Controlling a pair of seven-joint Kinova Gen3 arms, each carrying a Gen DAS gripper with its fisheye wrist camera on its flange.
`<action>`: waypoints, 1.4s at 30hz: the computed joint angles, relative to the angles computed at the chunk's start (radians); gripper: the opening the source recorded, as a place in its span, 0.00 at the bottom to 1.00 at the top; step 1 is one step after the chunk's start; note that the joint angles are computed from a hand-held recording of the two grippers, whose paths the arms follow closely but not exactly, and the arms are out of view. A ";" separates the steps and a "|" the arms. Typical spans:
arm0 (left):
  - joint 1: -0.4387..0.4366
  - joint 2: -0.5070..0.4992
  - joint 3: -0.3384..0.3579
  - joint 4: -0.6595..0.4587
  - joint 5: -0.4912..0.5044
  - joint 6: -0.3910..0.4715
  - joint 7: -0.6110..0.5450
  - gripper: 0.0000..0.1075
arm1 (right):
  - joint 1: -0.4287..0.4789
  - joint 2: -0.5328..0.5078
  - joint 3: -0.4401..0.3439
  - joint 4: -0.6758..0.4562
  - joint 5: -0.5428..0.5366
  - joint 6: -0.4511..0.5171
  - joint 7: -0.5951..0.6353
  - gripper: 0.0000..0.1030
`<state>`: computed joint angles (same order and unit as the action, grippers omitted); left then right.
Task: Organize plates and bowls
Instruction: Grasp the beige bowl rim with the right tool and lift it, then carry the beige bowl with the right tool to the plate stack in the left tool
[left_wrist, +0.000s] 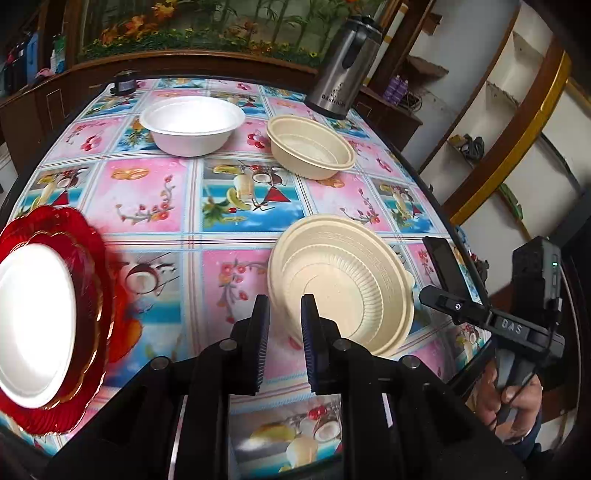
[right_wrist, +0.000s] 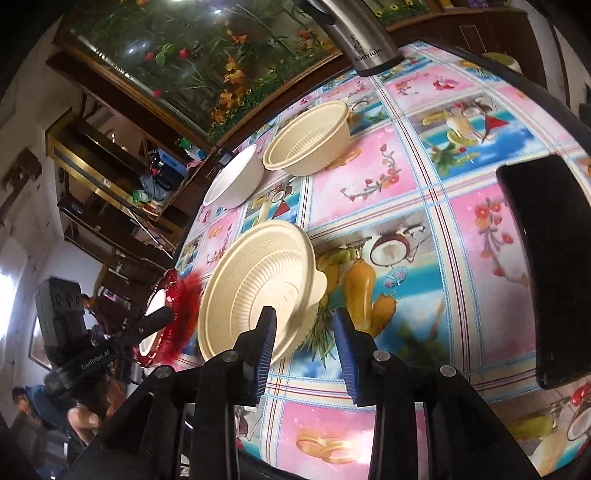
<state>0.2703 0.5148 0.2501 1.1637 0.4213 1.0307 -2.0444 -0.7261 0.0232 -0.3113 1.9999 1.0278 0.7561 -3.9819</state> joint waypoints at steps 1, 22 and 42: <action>0.011 0.012 -0.005 -0.017 -0.012 0.011 0.011 0.13 | 0.001 0.008 0.001 -0.014 -0.012 0.010 0.028 0.34; 0.081 -0.015 -0.003 0.112 -0.116 -0.202 -0.013 0.13 | -0.049 0.084 0.067 -0.085 -0.063 0.033 0.116 0.16; -0.025 -0.119 0.021 0.229 -0.018 -0.305 -0.089 0.14 | -0.066 0.124 0.080 -0.233 -0.105 0.087 0.317 0.17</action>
<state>0.2453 0.3960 0.2708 1.3930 0.4036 0.7260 -2.1333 -0.7924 0.1470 -0.2309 1.7667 0.9231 0.8429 -3.6649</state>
